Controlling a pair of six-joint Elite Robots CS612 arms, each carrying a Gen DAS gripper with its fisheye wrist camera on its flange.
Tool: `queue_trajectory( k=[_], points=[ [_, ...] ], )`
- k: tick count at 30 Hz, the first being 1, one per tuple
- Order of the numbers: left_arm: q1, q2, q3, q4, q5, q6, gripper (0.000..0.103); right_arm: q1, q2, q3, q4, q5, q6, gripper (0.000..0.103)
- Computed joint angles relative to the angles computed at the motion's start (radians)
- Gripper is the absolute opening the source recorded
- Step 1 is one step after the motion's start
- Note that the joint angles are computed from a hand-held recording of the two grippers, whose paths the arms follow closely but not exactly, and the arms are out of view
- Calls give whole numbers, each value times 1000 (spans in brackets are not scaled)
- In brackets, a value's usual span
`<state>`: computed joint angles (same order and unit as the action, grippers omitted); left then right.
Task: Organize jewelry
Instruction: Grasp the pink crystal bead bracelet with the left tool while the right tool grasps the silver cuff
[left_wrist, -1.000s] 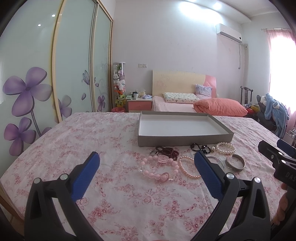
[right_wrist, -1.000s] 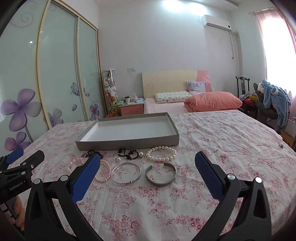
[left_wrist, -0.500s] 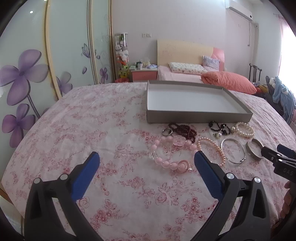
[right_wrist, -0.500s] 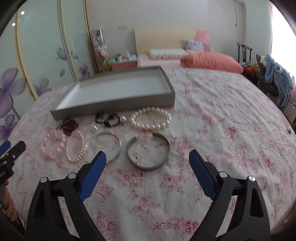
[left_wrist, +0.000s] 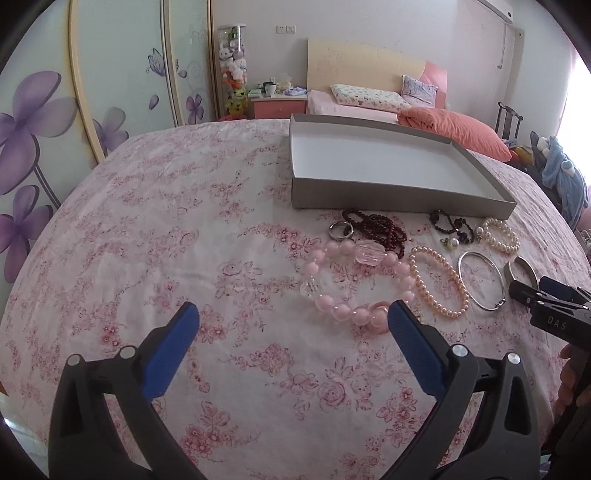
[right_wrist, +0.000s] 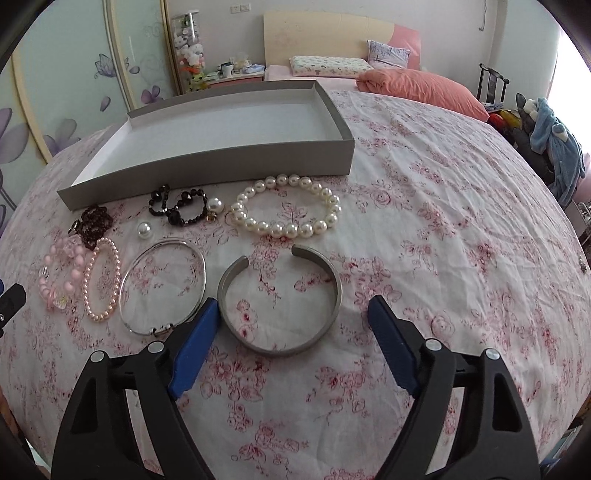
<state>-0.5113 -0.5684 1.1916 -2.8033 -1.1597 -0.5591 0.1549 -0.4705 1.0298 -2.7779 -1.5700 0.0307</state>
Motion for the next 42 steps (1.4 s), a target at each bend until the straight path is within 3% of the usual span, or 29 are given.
queue_trajectory(
  k=[3,6,15,30,42],
  points=[
    [7,5,-13,14,-29,-8,99,1,1,5,-27,11,-10,67],
    [10,14,-32,33,-48,-10,98,1,5,2,-37,15,-9,67],
    [32,51,-122,142,-139,-76,67,-1,8,-7,-30,23,-7,67],
    [14,65,-157,193,-71,-62,21,-2,9,-11,-27,26,-5,67],
    [24,41,-89,63,-108,-62,19,-8,-1,12,-71,63,11,66]
  ],
)
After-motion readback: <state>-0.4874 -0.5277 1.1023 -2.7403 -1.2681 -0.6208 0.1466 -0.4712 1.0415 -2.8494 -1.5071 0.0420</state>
